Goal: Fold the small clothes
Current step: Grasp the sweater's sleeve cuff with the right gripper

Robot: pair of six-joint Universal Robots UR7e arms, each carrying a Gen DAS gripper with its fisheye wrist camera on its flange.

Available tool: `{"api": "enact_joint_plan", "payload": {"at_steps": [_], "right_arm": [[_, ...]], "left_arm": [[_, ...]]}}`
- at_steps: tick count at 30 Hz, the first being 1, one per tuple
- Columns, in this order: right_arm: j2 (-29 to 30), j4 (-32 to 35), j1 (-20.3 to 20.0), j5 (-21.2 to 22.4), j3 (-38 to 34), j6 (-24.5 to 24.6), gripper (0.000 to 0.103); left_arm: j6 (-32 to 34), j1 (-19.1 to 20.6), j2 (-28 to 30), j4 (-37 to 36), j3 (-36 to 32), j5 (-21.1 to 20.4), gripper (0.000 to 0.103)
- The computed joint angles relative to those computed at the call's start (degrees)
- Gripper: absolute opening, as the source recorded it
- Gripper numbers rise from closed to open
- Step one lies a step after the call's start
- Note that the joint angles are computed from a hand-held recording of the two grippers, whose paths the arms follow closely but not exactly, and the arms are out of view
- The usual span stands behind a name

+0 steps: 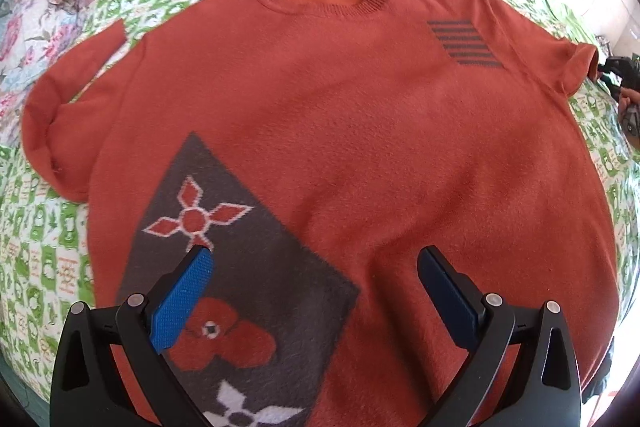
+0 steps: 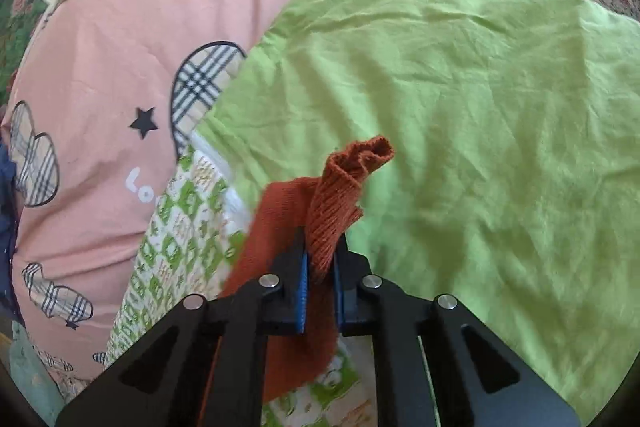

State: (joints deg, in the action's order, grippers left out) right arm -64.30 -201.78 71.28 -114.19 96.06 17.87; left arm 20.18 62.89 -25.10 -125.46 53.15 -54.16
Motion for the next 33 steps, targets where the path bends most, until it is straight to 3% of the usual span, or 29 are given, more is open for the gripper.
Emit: {"api": "enact_joint_plan", "payload": {"at_steps": [4,8,18,25,30,31,33], "right_arm": [[1.56,1.86,6.32,0.52,-1.97,-6.60,0.011],[6.44,8.75,12.64,3.44,-8.00,-11.63,0.011],[30.77,37.74,22.12,12.26,-39.05,-19.46,0.011],[47.45,56.18,22.74,20.26,-63.96,-17.19,0.011],[58.85,68.63,22.00,21.42,-83.17,-14.24,0.017],[59.01,69.42,21.77,21.63,-83.46,-12.99,0.024],[55.90,66.28,20.80,24.39,-76.83,-9.99,0.035]], "left_arm": [[0.80,0.02,-0.56,-0.88,1.11,-1.11,0.102],[0.50,0.37,-1.81,-1.38,2.31,-2.75,0.102],[-0.72,1.65,-6.90,-4.28,7.24,-5.39,0.102],[-3.33,3.84,-8.02,-2.99,5.23,-5.11,0.102],[-5.01,5.14,-7.56,-1.25,2.79,-5.10,0.102],[-5.29,5.39,-7.13,-0.62,1.75,-5.61,0.102],[-5.28,5.82,-5.89,0.10,-0.58,-6.39,0.102]]}}
